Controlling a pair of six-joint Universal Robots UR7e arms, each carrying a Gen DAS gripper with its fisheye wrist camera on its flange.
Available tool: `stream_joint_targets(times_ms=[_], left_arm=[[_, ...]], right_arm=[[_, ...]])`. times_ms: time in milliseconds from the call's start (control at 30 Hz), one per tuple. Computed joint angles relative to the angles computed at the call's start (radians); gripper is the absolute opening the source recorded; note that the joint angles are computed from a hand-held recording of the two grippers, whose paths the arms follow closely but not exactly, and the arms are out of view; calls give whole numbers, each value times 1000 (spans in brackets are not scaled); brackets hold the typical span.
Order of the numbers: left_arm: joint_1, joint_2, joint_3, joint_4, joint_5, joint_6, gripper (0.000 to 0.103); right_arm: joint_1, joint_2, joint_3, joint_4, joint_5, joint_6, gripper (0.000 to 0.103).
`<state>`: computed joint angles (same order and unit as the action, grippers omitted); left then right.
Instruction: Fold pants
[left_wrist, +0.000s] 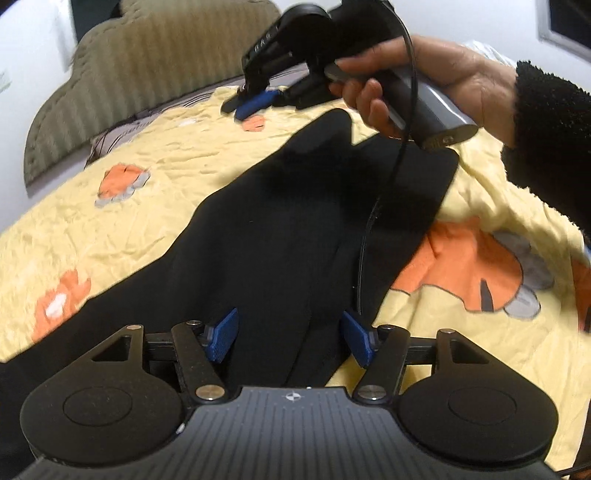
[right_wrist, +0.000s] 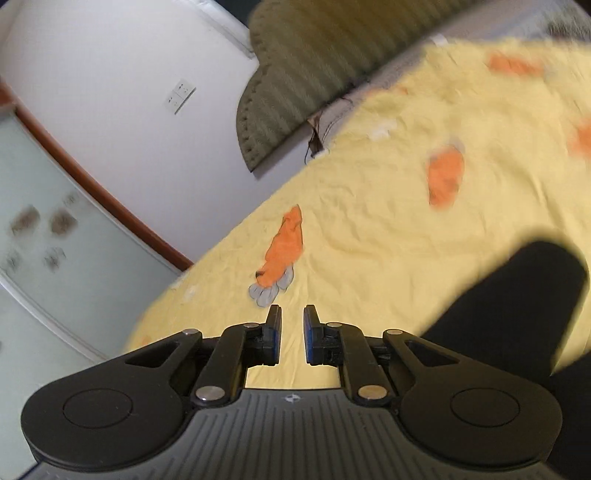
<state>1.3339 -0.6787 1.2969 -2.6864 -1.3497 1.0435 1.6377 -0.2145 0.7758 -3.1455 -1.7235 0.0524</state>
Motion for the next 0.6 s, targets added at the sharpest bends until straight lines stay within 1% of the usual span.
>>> stream_joint_targets(times_ms=[33, 67, 100, 133, 167, 200, 233, 300, 367, 400, 467, 500, 533, 567, 600], left_arm=[[0, 4, -4, -5, 2, -11, 65], [1, 7, -5, -22, 2, -11, 65], [1, 8, 0, -38, 4, -5, 64], [1, 11, 4, -57, 2, 6, 64], [2, 10, 10, -66, -1, 13, 64], [2, 11, 12, -69, -4, 22, 64], [2, 7, 22, -73, -7, 37, 64], [2, 5, 36, -92, -18, 78, 64], [0, 9, 39, -105, -19, 98, 64], [-1, 13, 37, -106, -17, 94, 64], [-3, 18, 25, -93, -9, 65, 63], [-3, 15, 18, -78, -14, 38, 59], [-1, 14, 9, -57, -21, 11, 57], [1, 13, -2, -35, -26, -13, 57], [4, 13, -12, -13, -31, -43, 57]], right_arm=[[9, -3, 4, -34, -28, 0, 12], [8, -25, 50, -100, -16, 13, 15], [3, -53, 112, -163, -1, 30, 33], [0, -85, 187, -230, -10, 51, 51], [-2, -115, 261, -290, -38, 71, 95], [-4, -139, 327, -338, -72, 96, 103], [-15, -165, 402, -387, -71, 115, 103], [-36, -214, 518, -416, -50, 146, 103], [-46, -217, 531, -402, -81, 162, 103], [-49, -215, 523, -379, -93, 170, 103], [-63, -200, 469, -294, -70, 198, 103], [-69, -187, 426, -238, -54, 217, 103], [-63, -170, 372, -177, -66, 252, 103], [-57, -156, 325, -135, -46, 262, 103], [-52, -139, 278, -120, 17, 231, 103]])
